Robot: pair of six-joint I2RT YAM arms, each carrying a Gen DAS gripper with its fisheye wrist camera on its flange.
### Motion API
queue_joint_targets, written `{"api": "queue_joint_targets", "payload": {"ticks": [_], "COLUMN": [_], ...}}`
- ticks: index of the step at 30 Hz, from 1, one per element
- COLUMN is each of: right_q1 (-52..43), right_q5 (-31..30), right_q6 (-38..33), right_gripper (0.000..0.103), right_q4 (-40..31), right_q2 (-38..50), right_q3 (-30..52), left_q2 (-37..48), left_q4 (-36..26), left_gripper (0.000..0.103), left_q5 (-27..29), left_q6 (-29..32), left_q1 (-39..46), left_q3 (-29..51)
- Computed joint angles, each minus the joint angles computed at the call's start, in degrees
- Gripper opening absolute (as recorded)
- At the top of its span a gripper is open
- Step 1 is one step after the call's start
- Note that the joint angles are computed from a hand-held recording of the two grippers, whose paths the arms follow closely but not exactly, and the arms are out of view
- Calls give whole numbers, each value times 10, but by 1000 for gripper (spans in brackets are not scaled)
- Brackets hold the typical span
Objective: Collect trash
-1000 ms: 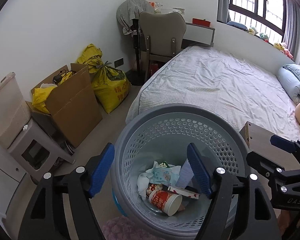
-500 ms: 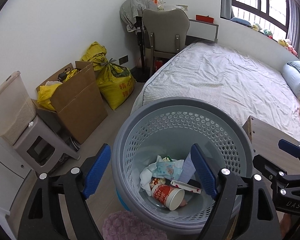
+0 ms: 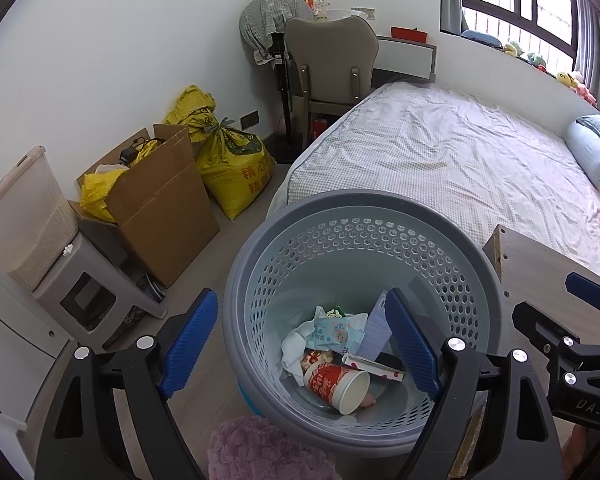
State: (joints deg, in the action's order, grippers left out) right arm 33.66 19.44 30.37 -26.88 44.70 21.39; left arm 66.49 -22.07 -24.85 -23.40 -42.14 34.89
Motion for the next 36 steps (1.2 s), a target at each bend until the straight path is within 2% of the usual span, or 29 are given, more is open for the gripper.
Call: {"api": "queue_joint_targets", "payload": {"ticks": [36], "right_q1": [19], "right_q5": [28], "right_q6": [10], "right_gripper": [97], "right_q4": [-24], "right_q2": [-14], "right_q3": [5], "left_q2": [4], "left_q4": [-33], "left_gripper": [86], "left_q5": [-21], "left_q6": [-8], "left_q1": [-7], "left_q3": [15]}}
